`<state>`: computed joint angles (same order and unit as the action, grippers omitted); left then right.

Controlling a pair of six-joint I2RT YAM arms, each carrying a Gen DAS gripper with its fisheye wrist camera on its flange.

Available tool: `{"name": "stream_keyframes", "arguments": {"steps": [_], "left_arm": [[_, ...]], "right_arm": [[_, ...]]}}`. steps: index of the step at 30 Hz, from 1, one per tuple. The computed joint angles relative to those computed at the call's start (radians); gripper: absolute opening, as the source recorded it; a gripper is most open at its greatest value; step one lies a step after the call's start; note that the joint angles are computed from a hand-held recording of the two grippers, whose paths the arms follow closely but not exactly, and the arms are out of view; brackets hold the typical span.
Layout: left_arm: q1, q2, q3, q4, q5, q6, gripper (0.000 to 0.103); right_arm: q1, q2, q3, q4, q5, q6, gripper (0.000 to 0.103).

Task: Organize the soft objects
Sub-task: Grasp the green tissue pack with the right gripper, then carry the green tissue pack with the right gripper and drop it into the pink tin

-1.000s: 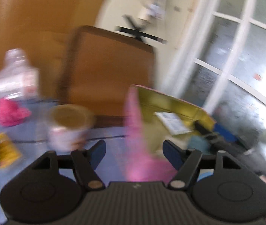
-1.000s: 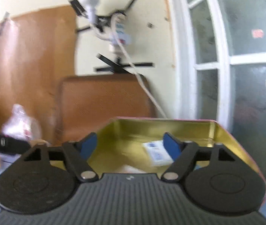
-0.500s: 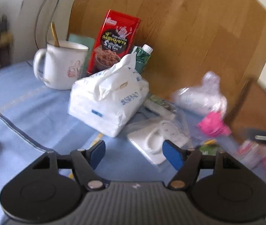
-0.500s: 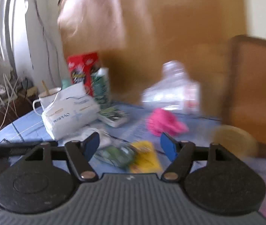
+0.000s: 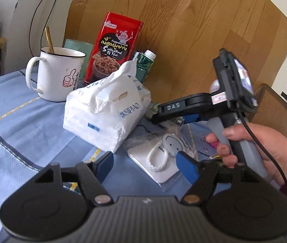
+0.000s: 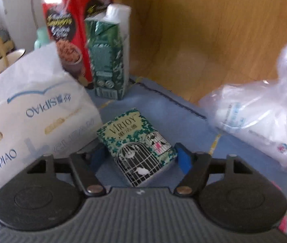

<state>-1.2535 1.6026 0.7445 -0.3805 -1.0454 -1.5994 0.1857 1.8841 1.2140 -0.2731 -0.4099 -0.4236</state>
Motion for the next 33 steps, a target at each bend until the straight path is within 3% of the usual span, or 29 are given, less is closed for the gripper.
{"name": "stream_keyframes", "arguments": {"steps": [3, 5, 7, 10, 11, 13, 15, 18, 22, 25, 27, 29, 30, 33], "left_arm": [[0.002, -0.011, -0.015, 0.014, 0.002, -0.006, 0.071], [0.006, -0.035, -0.043, 0.045, 0.007, -0.007, 0.071], [0.014, -0.059, -0.075, 0.085, 0.016, 0.002, 0.071], [0.015, -0.083, -0.110, 0.173, 0.034, 0.078, 0.071], [0.014, -0.083, -0.112, 0.211, 0.046, 0.135, 0.071], [0.011, -0.072, -0.107, 0.302, 0.094, 0.270, 0.071], [0.015, -0.068, -0.126, 0.479, 0.199, 0.392, 0.071], [0.019, 0.003, -0.071, 0.644, 0.335, 0.475, 0.071], [0.010, 0.124, 0.119, 0.567, 0.436, 0.546, 0.067], [-0.004, 0.201, 0.234, 0.482, 0.484, 0.574, 0.058], [-0.005, 0.252, 0.304, 0.438, 0.535, 0.583, 0.050], [-0.016, 0.309, 0.374, 0.411, 0.559, 0.605, 0.044], [-0.022, 0.337, 0.430, 0.364, 0.561, 0.615, 0.044], [-0.032, 0.387, 0.576, 0.258, 0.512, 0.655, 0.044]], "right_arm": [[-0.050, -0.120, -0.112, 0.085, -0.048, 0.044, 0.070], [-0.130, -0.220, -0.167, 0.049, -0.175, 0.040, 0.070], [-0.248, -0.351, -0.249, -0.029, -0.308, -0.057, 0.071], [-0.494, -0.497, -0.329, -0.299, -0.481, -0.391, 0.072], [-0.613, -0.518, -0.342, -0.437, -0.528, -0.581, 0.072], [-0.802, -0.493, -0.349, -0.628, -0.559, -0.890, 0.072], [-0.989, -0.432, -0.359, -0.739, -0.550, -1.140, 0.073], [-1.136, -0.337, -0.357, -0.773, -0.508, -1.276, 0.076], [-1.201, -0.261, -0.363, -0.705, -0.480, -1.249, 0.088], [-1.263, -0.211, -0.360, -0.753, -0.496, -1.331, 0.096], [-1.296, -0.191, -0.371, -0.756, -0.508, -1.386, 0.096], [-1.330, -0.154, -0.351, -0.808, -0.517, -1.465, 0.081], [-1.351, -0.144, -0.342, -0.850, -0.521, -1.516, 0.052], [-1.408, -0.126, -0.325, -0.890, -0.573, -1.597, 0.052]]}}
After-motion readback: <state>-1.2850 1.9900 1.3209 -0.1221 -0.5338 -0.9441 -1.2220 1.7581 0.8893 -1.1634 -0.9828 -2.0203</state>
